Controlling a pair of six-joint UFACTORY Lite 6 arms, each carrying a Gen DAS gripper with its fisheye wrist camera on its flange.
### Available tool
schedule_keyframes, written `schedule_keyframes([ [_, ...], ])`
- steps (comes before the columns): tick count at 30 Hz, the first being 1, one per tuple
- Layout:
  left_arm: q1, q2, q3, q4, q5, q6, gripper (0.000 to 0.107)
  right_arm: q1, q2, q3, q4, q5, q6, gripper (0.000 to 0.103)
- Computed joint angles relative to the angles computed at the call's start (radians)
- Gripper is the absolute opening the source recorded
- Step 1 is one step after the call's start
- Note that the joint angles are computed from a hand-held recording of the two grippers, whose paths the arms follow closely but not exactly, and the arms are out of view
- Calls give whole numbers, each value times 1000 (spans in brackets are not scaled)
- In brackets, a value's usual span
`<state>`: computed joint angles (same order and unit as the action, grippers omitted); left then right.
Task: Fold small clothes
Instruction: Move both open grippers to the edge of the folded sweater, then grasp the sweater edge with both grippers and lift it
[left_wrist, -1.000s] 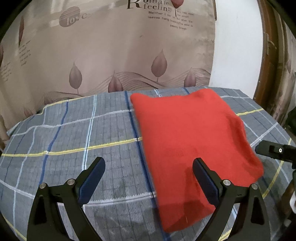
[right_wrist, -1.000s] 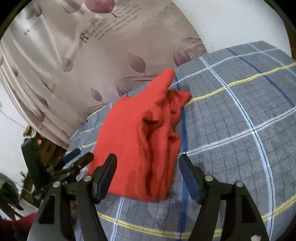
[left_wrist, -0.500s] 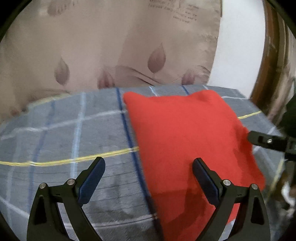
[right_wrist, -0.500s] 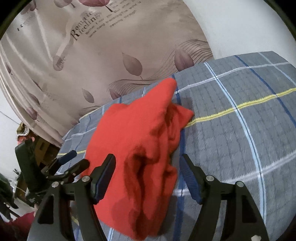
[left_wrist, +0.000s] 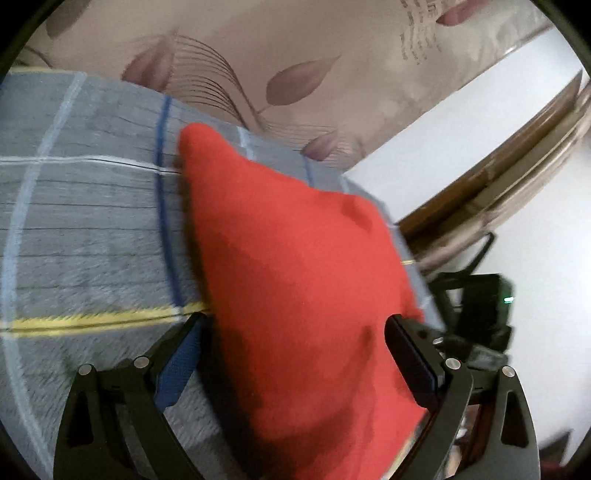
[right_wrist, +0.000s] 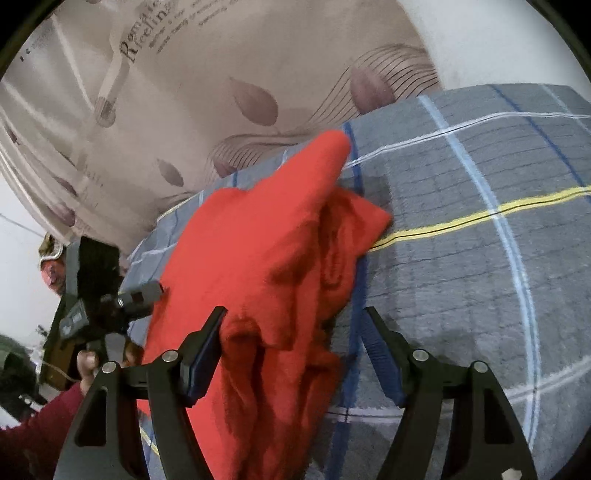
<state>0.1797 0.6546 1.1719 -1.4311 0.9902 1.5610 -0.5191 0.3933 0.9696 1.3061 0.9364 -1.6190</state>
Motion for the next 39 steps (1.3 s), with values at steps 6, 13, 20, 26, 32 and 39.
schedule_keyframes([
  [6, -36, 71, 132, 63, 44, -56, 95, 32, 126, 144, -40, 84, 64, 71],
  [13, -70, 78, 164, 69, 1, -53, 95, 50, 208, 233, -57, 156, 99, 72],
  [20, -99, 38, 115, 48, -72, 5, 95, 35, 185, 216, -105, 157, 114, 70],
  [26, -161, -26, 48, 10, -207, 74, 95, 85, 198, 237, -63, 122, 116, 73],
  [32, -193, -72, -17, -60, -298, 156, 94, 102, 192, 224, -27, 103, 90, 72],
  [39, -216, -96, -48, -122, -355, 206, 88, 96, 190, 218, -32, 108, 88, 71],
])
